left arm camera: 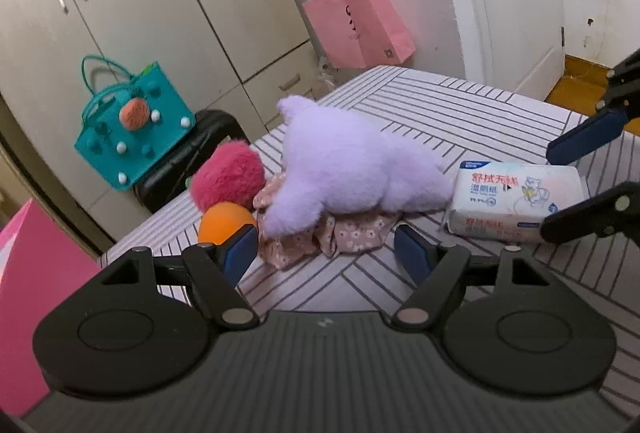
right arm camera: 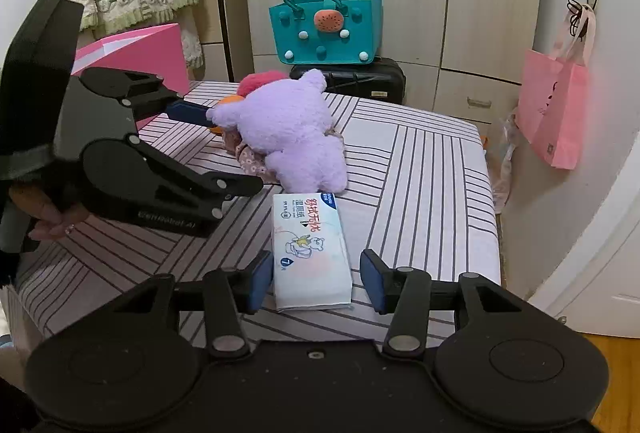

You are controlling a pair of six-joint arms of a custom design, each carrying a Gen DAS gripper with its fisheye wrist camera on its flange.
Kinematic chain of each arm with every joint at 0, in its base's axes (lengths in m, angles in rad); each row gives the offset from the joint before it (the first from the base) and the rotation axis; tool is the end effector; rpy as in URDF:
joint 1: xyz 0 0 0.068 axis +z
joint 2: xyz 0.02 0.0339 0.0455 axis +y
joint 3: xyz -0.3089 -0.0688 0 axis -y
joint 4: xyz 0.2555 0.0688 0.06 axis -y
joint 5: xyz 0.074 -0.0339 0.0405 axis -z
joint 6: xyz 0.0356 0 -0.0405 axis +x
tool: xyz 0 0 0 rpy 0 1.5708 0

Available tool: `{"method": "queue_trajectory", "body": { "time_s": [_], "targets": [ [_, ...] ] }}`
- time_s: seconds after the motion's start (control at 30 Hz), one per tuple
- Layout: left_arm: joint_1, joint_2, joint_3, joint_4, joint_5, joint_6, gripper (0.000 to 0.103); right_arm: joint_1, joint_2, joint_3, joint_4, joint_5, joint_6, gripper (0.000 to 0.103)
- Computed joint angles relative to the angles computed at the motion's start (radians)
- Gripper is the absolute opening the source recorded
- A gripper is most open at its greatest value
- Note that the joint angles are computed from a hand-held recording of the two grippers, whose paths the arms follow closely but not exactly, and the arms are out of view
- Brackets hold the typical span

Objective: Organize soft objects
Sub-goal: 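Grasp the white wipes packet with the right tool while the left tool reaches the floral scrunchie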

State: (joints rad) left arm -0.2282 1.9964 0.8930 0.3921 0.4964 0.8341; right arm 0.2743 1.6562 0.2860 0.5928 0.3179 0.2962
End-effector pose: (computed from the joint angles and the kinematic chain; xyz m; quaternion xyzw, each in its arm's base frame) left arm 0.3819 -0.1061 0.1250 0.5346 0.7080 -0.0927 0.4521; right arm 0.2272 0.0524 0.1072 0.0711 0.9100 -0.0327 0.4072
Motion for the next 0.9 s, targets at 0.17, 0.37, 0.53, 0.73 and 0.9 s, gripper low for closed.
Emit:
{"method": "queue_trajectory", "body": {
  "time_s": [0.17, 0.37, 0.53, 0.73, 0.9],
  "targets": [
    [-0.034, 0.011, -0.023, 0.105, -0.039, 0.009, 0.075, -0.042, 0.010, -0.009, 0.030, -0.051, -0.028, 0.060],
    [-0.039, 0.041, 0.022, 0.058, -0.021, 0.000, 0.062, -0.056, 0.024, -0.008, 0.042, -0.083, -0.051, 0.061],
    [-0.025, 0.044, 0.081, -0.092, 0.036, -0.019, 0.033, -0.067, 0.037, -0.010, 0.056, -0.107, -0.047, 0.061],
    [-0.005, 0.060, 0.133, -0.192, 0.080, -0.113, 0.015, -0.052, 0.054, -0.011, 0.068, -0.091, -0.034, 0.061],
    [0.022, 0.041, 0.082, -0.130, 0.105, -0.152, 0.012, -0.045, 0.057, -0.002, 0.058, -0.077, -0.024, 0.062]
  ]
}}
